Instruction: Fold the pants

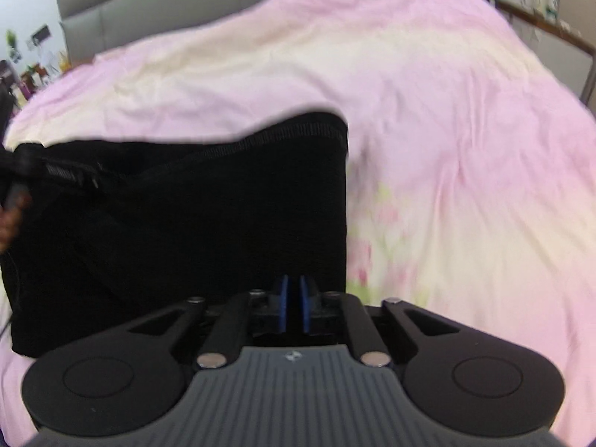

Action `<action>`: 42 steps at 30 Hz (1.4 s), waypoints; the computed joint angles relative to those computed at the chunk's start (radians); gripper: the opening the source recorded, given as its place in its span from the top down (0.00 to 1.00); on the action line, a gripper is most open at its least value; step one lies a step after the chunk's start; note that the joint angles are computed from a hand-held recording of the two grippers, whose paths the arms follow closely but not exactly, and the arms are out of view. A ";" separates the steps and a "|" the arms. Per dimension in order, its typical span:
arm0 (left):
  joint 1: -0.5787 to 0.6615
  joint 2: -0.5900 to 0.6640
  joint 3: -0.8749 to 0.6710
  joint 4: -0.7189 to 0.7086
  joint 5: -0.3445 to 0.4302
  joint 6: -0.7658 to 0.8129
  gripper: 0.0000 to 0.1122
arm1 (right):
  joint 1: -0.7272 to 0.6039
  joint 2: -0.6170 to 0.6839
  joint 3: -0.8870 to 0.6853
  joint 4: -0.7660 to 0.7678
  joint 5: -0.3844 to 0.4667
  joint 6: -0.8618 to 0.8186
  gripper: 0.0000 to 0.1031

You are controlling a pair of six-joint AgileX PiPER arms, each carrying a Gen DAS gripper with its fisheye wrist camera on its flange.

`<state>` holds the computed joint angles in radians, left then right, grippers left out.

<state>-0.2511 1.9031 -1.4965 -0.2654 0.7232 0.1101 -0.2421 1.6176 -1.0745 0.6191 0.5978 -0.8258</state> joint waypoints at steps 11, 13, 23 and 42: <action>0.057 0.011 0.023 -0.164 -0.013 0.129 0.77 | 0.091 0.491 -0.632 -0.243 0.120 0.329 1.00; 0.063 0.022 0.024 -0.189 -0.022 0.152 0.77 | 0.081 0.554 -0.672 -0.256 0.145 0.348 1.00; 0.039 0.024 -0.003 -0.095 0.007 0.048 0.70 | 0.084 0.429 -0.563 -0.256 0.161 0.340 1.00; -0.062 -0.198 0.118 0.088 0.106 -0.211 0.51 | -0.055 -0.228 0.329 0.096 -0.073 -0.198 0.65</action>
<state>-0.3130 1.7048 -1.3787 -0.1776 0.8296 -0.1005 -0.2969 1.3893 -0.7454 0.7153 0.5248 -1.0236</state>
